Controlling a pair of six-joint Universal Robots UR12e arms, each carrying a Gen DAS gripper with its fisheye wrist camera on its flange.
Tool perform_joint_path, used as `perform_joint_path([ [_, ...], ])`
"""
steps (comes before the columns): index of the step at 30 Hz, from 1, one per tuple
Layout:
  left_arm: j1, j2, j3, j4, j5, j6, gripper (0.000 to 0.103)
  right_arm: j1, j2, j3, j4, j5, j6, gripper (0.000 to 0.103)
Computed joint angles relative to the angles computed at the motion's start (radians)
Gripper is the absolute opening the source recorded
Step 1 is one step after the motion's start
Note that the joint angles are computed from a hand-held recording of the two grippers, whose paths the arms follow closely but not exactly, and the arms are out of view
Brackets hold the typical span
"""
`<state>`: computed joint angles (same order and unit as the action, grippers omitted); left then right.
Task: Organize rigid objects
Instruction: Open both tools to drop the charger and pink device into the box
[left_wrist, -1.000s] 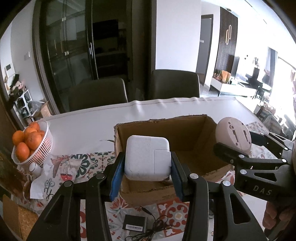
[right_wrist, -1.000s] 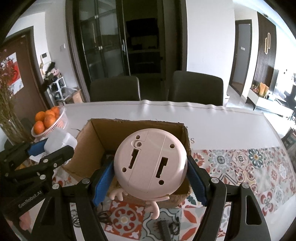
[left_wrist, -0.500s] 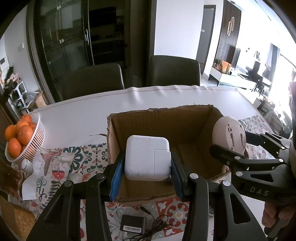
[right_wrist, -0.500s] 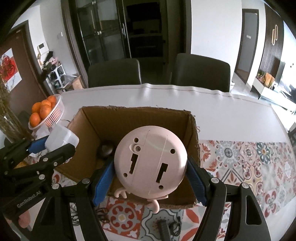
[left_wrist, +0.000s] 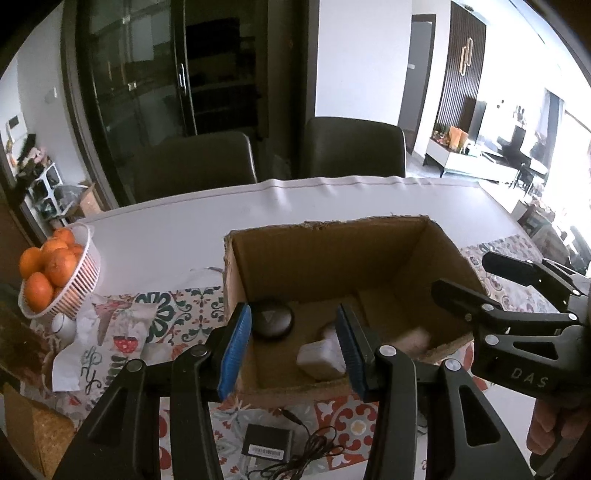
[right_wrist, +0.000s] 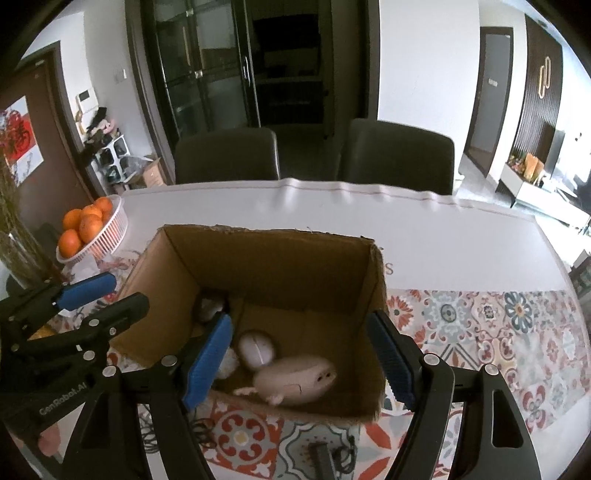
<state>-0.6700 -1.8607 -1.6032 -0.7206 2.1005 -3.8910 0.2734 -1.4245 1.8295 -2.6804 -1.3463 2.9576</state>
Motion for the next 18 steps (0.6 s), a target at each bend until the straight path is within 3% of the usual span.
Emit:
perform_joint_path([
  [18, -0.077, 0.007, 0.001, -0.056, 0.135, -0.085, 0.049, -0.025, -0.080, 0.103, -0.107, 0.010, 0.006, 0.077],
])
